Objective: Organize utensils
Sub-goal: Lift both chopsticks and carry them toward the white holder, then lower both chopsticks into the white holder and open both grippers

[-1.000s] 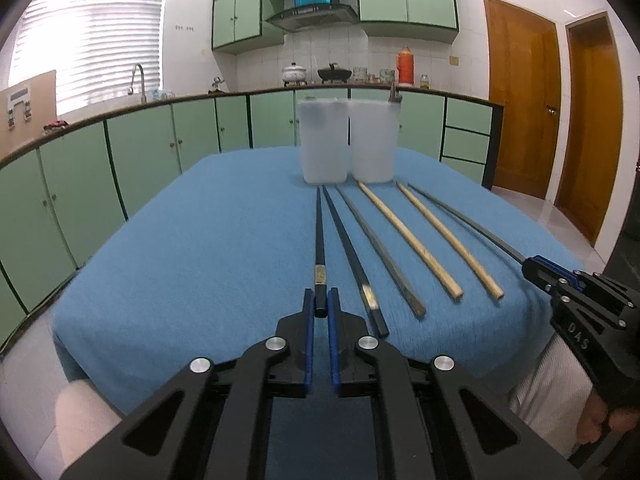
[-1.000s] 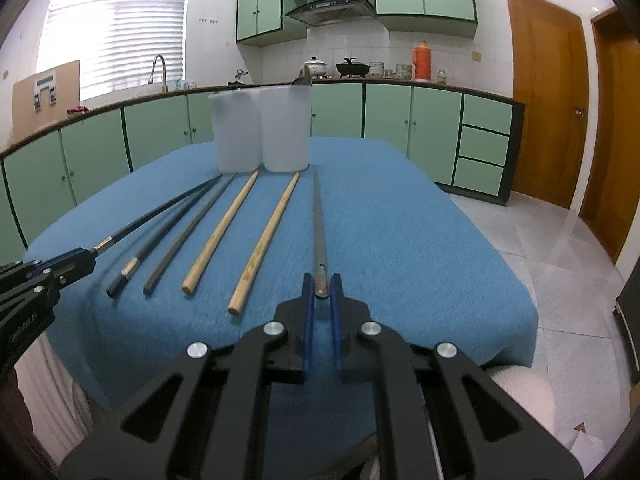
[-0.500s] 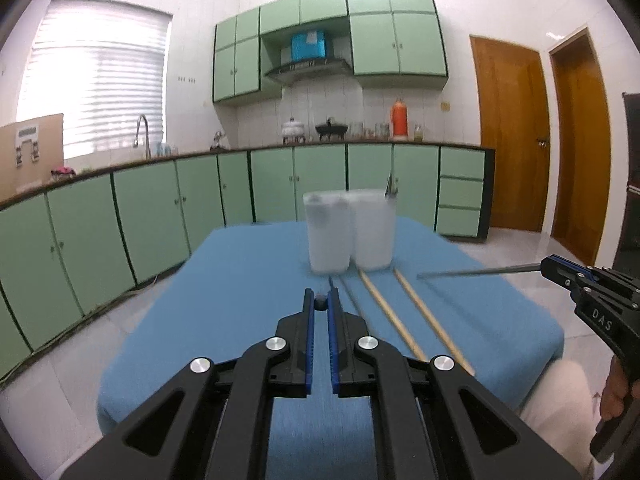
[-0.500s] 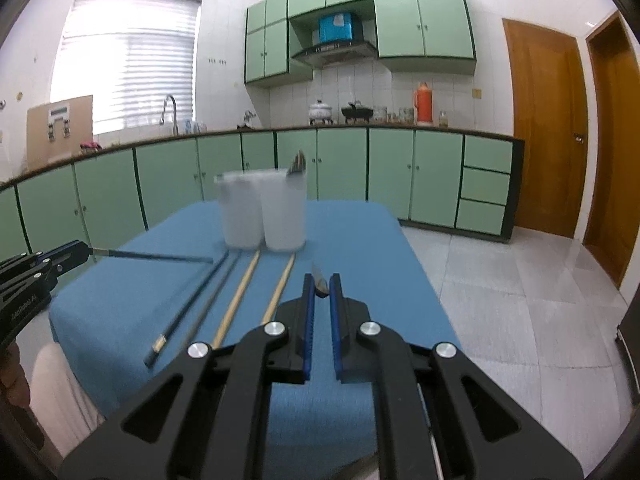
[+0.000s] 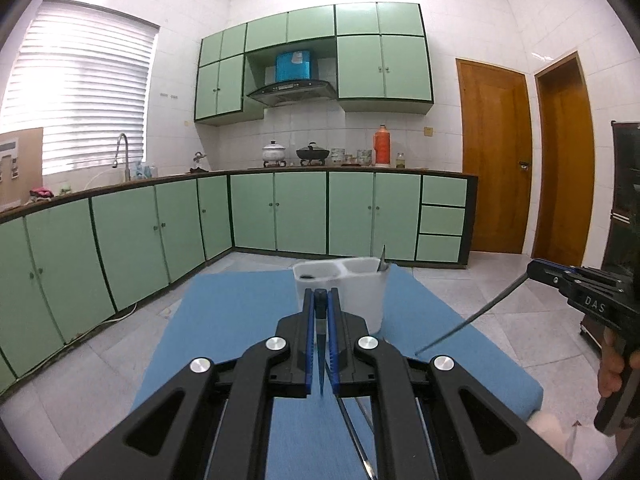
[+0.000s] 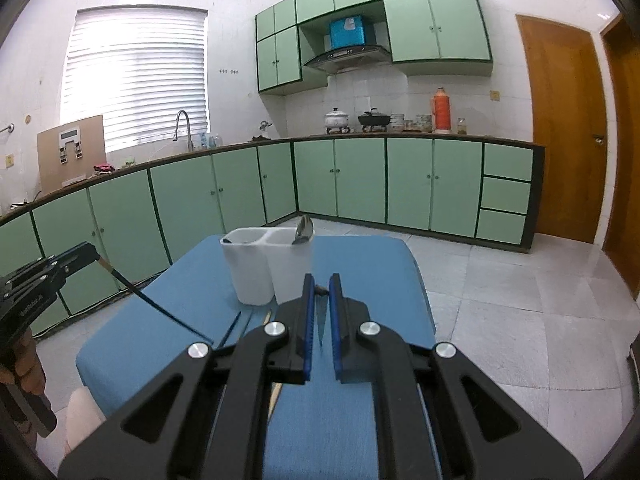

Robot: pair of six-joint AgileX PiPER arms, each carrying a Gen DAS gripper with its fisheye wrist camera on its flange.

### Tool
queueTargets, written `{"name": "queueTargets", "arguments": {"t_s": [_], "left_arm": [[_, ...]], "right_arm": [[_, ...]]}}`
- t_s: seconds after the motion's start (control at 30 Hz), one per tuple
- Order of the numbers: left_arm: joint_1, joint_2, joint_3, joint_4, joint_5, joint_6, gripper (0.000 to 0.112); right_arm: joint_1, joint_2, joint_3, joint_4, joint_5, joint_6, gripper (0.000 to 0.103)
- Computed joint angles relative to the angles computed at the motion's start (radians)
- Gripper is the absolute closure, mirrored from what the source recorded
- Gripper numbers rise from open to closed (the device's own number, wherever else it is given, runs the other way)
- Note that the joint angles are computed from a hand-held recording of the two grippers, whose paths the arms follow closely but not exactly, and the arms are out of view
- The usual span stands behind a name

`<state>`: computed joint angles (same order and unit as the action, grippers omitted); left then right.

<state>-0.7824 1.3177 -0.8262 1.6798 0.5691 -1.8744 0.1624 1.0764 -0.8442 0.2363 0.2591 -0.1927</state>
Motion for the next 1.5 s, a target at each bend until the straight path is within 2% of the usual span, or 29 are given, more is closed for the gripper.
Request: {"name": "queueTargets", "arguments": {"t_s": [0.1, 0.27, 0.4, 0.5, 0.6, 0.73, 1.0, 1.17, 1.23, 1.27, 1.33, 1.5], "left_arm": [[0.074, 0.016, -0.057, -0.087, -0.098, 0.105, 0.106], [0.159, 0.039, -0.137, -0.272, -0.202, 0.312, 0.106], [0.212, 0.054, -0.178, -0.442, -0.261, 0.484, 0.106], [0.226, 0.063, -0.205, -0.514, -0.275, 0.559, 0.106], [0.233, 0.064, -0.218, -0.513, -0.280, 0.566, 0.106], [0.250, 0.062, -0.242, -0.553, -0.290, 0.615, 0.106], [0.290, 0.063, -0.345, -0.701, -0.304, 0.790, 0.106], [0.314, 0.105, -0.493, -0.833, -0.306, 0.946, 0.106], [0.311, 0.132, -0.552, -0.809, -0.300, 0.938, 0.106], [0.306, 0.154, -0.591, -0.750, -0.292, 0.892, 0.106], [0.304, 0.191, -0.650, -0.744, -0.286, 0.895, 0.106], [0.325, 0.360, -0.862, -0.900, -0.264, 1.069, 0.106]], "right_arm": [[-0.020, 0.070, -0.106, 0.069, 0.082, -0.096, 0.097], [-0.069, 0.162, -0.273, 0.214, 0.244, -0.248, 0.097], [-0.075, 0.207, -0.357, 0.220, 0.313, -0.253, 0.097], [-0.083, 0.225, -0.401, 0.227, 0.348, -0.253, 0.097], [-0.105, 0.231, -0.425, 0.265, 0.373, -0.291, 0.097], [-0.100, 0.249, -0.482, 0.243, 0.397, -0.284, 0.097], [-0.094, 0.317, -0.677, 0.231, 0.462, -0.264, 0.097], [-0.090, 0.412, -0.893, 0.244, 0.522, -0.235, 0.097], [-0.080, 0.470, -1.007, 0.224, 0.543, -0.201, 0.097], [-0.077, 0.495, -1.051, 0.211, 0.550, -0.185, 0.097], [-0.068, 0.576, -1.182, 0.183, 0.585, -0.141, 0.097], [-0.049, 0.816, -1.536, 0.109, 0.694, -0.037, 0.097]]}}
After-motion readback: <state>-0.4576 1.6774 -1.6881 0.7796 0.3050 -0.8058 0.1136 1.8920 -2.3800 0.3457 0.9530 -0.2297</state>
